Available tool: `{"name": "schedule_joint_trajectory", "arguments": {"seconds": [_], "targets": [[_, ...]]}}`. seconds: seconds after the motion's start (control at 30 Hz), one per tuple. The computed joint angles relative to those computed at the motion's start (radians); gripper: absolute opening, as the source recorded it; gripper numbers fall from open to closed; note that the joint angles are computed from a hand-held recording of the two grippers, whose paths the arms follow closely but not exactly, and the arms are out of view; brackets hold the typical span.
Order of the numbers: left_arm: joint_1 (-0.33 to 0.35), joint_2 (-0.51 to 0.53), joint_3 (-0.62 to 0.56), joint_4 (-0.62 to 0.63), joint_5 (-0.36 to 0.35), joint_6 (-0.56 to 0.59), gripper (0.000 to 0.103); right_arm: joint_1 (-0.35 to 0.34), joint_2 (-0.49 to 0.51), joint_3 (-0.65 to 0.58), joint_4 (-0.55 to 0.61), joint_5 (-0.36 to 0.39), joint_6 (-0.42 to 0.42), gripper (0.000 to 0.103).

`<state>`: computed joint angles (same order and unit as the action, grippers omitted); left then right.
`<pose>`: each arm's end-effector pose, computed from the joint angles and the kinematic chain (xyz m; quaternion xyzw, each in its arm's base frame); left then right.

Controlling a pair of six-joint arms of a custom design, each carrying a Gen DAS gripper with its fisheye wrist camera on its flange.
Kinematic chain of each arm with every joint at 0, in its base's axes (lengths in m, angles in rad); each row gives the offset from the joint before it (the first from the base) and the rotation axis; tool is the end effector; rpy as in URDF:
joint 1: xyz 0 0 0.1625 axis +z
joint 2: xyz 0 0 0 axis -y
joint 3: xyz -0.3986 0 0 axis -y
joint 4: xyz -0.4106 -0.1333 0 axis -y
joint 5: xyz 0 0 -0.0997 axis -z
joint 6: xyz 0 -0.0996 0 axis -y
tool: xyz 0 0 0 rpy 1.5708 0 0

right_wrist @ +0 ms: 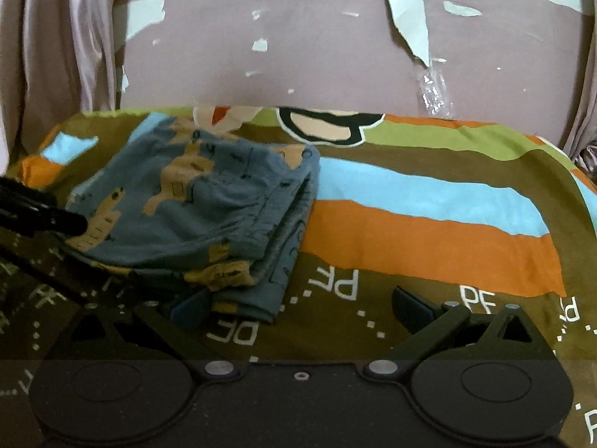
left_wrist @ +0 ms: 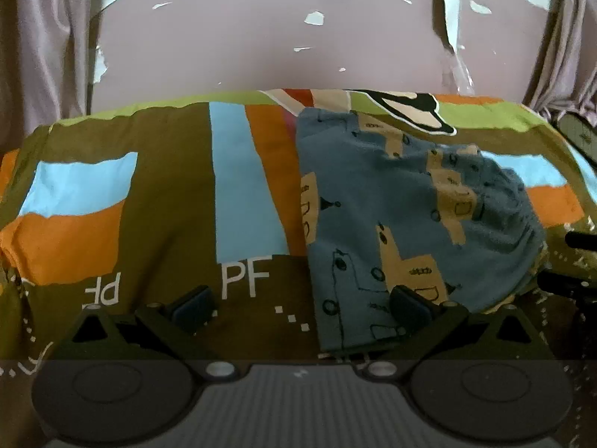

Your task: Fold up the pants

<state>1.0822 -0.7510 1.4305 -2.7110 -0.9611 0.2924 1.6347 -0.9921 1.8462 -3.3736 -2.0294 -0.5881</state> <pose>-0.1776 -0.7396 0.1477 0.2901 0.8849 -0.2454 0.2695 0.1285 -0.6114 0.2156 0.1791 -0.8539 0.3772 0.3105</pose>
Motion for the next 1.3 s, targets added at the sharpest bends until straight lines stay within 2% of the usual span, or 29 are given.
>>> {"name": "schedule_joint_trajectory", "arguments": {"seconds": [0.17,0.23,0.3,0.43,0.53,0.6,0.67,0.73,0.77,0.87,0.93,1.0,1.07,1.13,1.3], "targets": [[0.005,-0.016,-0.025,0.083,-0.046,-0.044,0.103,-0.031,-0.053,-0.024,0.137,0.119,0.086,0.102],[0.002,-0.017,-0.046,0.144,-0.049,-0.053,0.103,-0.038,-0.064,-0.061,0.242,0.156,0.098,0.102],[-0.003,-0.008,-0.111,0.265,-0.053,-0.028,0.103,-0.036,-0.067,-0.119,0.371,0.170,0.090,0.102],[-0.021,0.050,-0.330,0.574,-0.029,0.006,0.103,-0.001,-0.045,-0.309,0.713,0.127,0.096,0.102],[-0.029,0.152,-0.567,0.812,-0.014,0.009,0.103,0.022,0.001,-0.492,0.994,0.099,0.202,0.102],[-0.029,0.205,-0.658,0.860,-0.006,0.000,0.103,0.035,0.047,-0.611,1.160,0.072,0.291,0.102],[-0.018,0.244,-0.706,0.838,-0.044,0.000,0.103,0.038,0.087,-0.702,1.295,0.055,0.346,0.102],[0.000,0.249,-0.683,0.733,-0.113,0.024,0.103,0.038,0.096,-0.705,1.299,0.043,0.358,0.102],[0.012,0.246,-0.662,0.667,-0.158,0.031,0.103,0.030,0.091,-0.688,1.269,0.069,0.359,0.102],[0.037,0.276,-0.700,0.655,-0.227,0.002,0.103,-0.002,0.087,-0.657,1.202,0.148,0.352,0.102],[0.042,0.316,-0.769,0.717,-0.223,-0.008,0.103,-0.027,0.084,-0.636,1.146,0.214,0.319,0.102],[0.050,0.341,-0.806,0.736,-0.228,-0.003,0.103,-0.054,0.079,-0.621,1.108,0.281,0.335,0.102],[0.059,0.357,-0.824,0.727,-0.240,-0.005,0.103,-0.072,0.094,-0.653,1.141,0.312,0.399,0.102],[0.067,0.369,-0.845,0.737,-0.240,-0.020,0.103,-0.084,0.114,-0.693,1.181,0.352,0.419,0.102],[0.079,0.416,-0.924,0.760,-0.252,-0.054,0.103,-0.094,0.158,-0.751,1.212,0.363,0.418,0.096]]}}
